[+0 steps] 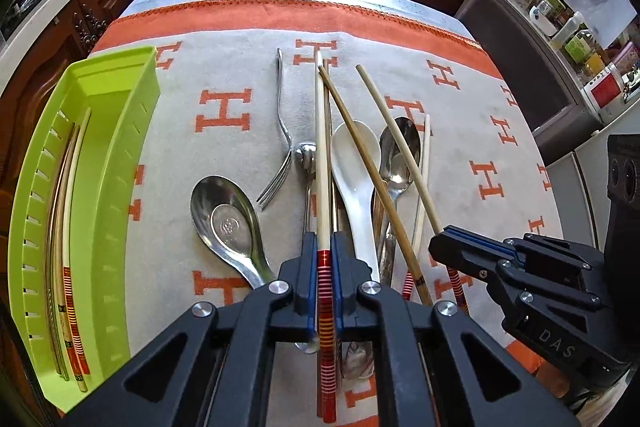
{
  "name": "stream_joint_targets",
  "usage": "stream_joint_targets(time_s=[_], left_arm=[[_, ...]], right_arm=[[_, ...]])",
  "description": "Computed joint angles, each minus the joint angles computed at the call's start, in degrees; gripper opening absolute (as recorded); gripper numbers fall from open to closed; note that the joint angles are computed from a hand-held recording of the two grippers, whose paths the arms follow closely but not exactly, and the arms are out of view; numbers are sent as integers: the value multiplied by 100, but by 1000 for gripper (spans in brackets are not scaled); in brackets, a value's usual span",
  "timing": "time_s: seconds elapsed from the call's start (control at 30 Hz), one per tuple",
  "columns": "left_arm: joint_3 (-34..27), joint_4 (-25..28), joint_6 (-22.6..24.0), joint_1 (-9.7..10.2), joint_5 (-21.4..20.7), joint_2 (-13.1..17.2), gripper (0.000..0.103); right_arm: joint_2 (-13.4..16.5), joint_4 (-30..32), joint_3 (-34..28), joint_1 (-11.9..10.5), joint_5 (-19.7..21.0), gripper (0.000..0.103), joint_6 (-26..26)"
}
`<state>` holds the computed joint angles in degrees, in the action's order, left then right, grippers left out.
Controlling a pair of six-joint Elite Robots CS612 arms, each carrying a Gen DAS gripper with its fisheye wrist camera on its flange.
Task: Organize utensils
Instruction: 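Carry both held chopsticks over the lime-green tray, then lower the chopsticks into the tray and open both tools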
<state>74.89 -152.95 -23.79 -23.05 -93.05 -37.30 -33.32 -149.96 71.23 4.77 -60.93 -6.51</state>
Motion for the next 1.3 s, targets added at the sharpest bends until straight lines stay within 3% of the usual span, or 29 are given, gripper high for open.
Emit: stream_joint_targets(time_s=[0.5, 0.9, 1.07, 1.3], left_arm=[[565, -696, 149, -4, 188, -311, 4], [1238, -1706, -40, 104, 592, -760, 4], [1541, -1938, -151, 250, 984, -983, 4], [1769, -1907, -165, 454, 1329, -1110, 4]], right_arm=[[-234, -259, 268, 84, -79, 5, 247], [-363, -291, 256, 184, 133, 5, 508], [-344, 2, -9, 345, 328, 5, 384], [-98, 549, -666, 653, 337, 5, 414]])
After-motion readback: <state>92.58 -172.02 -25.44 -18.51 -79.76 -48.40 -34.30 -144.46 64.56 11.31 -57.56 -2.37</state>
